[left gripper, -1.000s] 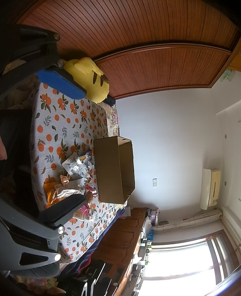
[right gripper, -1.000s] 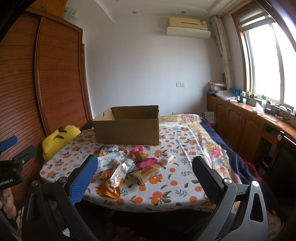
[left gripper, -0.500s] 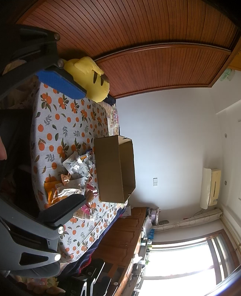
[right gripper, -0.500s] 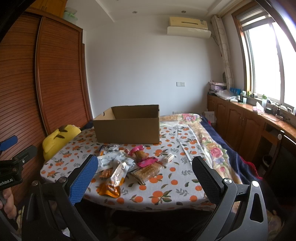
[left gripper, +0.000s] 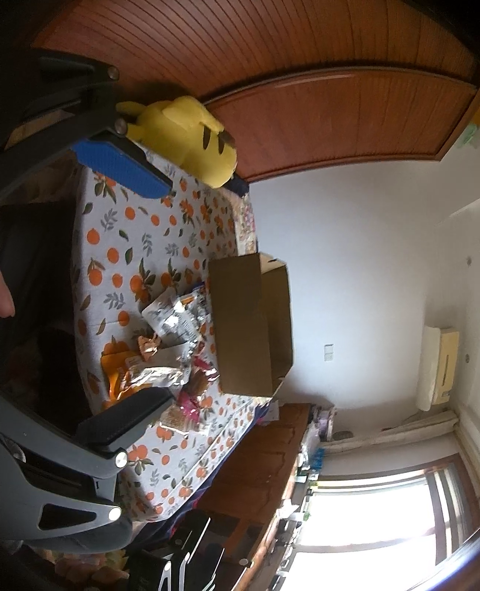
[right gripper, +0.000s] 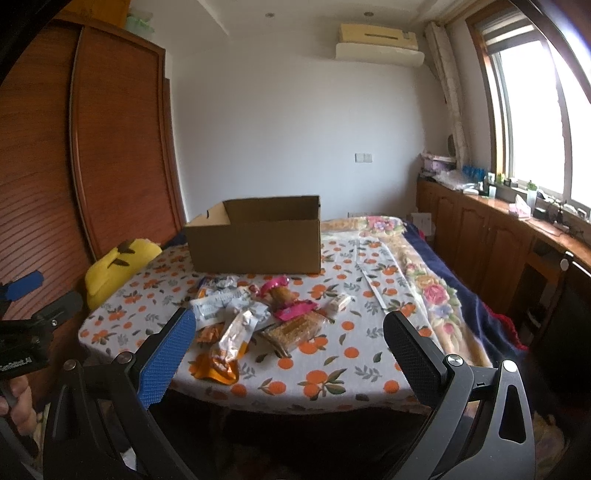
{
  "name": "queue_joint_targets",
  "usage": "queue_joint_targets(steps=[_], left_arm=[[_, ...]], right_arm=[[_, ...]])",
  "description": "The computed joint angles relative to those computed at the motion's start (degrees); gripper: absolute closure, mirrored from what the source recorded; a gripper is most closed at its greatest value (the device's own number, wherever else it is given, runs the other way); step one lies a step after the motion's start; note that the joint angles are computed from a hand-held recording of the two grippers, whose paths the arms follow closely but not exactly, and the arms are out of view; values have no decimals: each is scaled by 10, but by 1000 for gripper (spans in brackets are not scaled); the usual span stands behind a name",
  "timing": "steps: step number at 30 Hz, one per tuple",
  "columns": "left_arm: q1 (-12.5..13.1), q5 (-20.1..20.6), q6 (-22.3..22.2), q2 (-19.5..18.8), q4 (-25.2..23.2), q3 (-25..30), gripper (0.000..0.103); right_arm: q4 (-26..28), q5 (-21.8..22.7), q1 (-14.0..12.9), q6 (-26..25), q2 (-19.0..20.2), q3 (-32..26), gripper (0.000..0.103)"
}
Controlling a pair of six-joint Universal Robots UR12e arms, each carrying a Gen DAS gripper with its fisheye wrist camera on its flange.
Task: Organize snacks
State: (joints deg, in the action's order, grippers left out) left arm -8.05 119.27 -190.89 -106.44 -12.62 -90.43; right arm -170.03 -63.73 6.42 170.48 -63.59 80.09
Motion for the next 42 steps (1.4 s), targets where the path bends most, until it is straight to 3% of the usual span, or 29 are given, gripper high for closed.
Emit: queue_joint_targets(steps=[5, 16, 21, 24, 30, 35, 42], left_arm=[[9, -38, -1, -13, -15, 13, 0], [37, -170, -17, -59, -68, 63, 3], [47, -213, -5, -89, -112, 99, 11], [49, -231, 5, -102, -129, 118, 19], [56, -272, 11, -128, -197, 163, 24], [58, -277, 23, -146, -247, 195, 34], [66, -307, 26, -169, -326, 240, 34]], right_arm=[[32, 14, -3, -23, 15, -19, 0], [124, 31, -2, -75, 65, -95, 2], [158, 30, 1, -102, 89, -124, 2], [188, 30, 3, -111, 104, -143, 2], [226, 38, 4, -127, 128, -176, 2], [240, 47, 4, -122, 142, -195, 2], [266, 56, 4, -122, 157, -216, 2]])
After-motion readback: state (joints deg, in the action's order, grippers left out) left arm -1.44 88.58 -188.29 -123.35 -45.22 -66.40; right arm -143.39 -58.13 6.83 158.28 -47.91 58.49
